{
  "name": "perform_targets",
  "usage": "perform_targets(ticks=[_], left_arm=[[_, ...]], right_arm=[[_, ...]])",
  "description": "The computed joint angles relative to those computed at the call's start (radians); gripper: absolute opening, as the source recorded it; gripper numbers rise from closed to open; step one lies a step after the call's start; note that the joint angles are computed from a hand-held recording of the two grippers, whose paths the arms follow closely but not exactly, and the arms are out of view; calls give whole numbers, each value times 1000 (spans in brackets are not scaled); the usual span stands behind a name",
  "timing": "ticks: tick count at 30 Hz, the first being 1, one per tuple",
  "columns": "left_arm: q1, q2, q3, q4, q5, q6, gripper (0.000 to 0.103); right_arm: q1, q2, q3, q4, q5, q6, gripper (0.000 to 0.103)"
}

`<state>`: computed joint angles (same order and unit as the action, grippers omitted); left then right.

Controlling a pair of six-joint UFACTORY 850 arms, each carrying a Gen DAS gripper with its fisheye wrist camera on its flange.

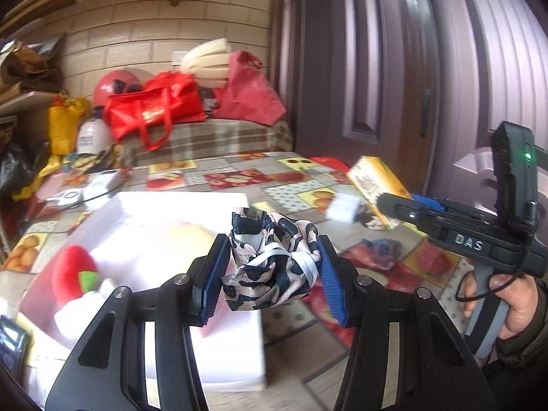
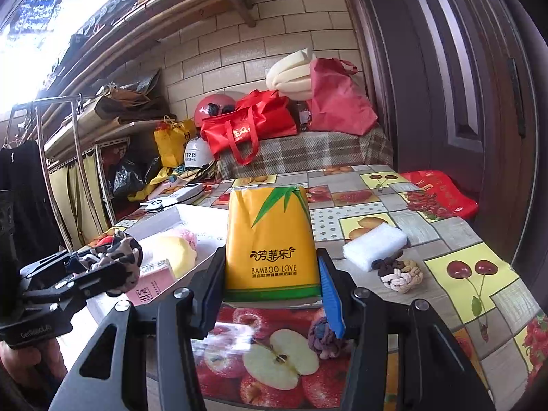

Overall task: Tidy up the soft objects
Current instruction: 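Carry the striped cloth over the box while the right gripper carries the yellow pack there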

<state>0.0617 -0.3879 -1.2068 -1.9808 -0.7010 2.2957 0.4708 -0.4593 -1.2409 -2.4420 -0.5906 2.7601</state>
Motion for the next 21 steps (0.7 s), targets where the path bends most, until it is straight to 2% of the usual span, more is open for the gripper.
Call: perform_targets(ticks=[7,17,21], left_arm=[[29,-2,3,-56,23,31,51],[48,-41,-47,-84,106,23,51],[59,-91,-116,-7,157,-79,51]], right_arm=[[26,-38,-55,-1,21,-54,50],[46,-110,-164,8,89,-143,50],[48,-143,-216,14,142,-162,50]])
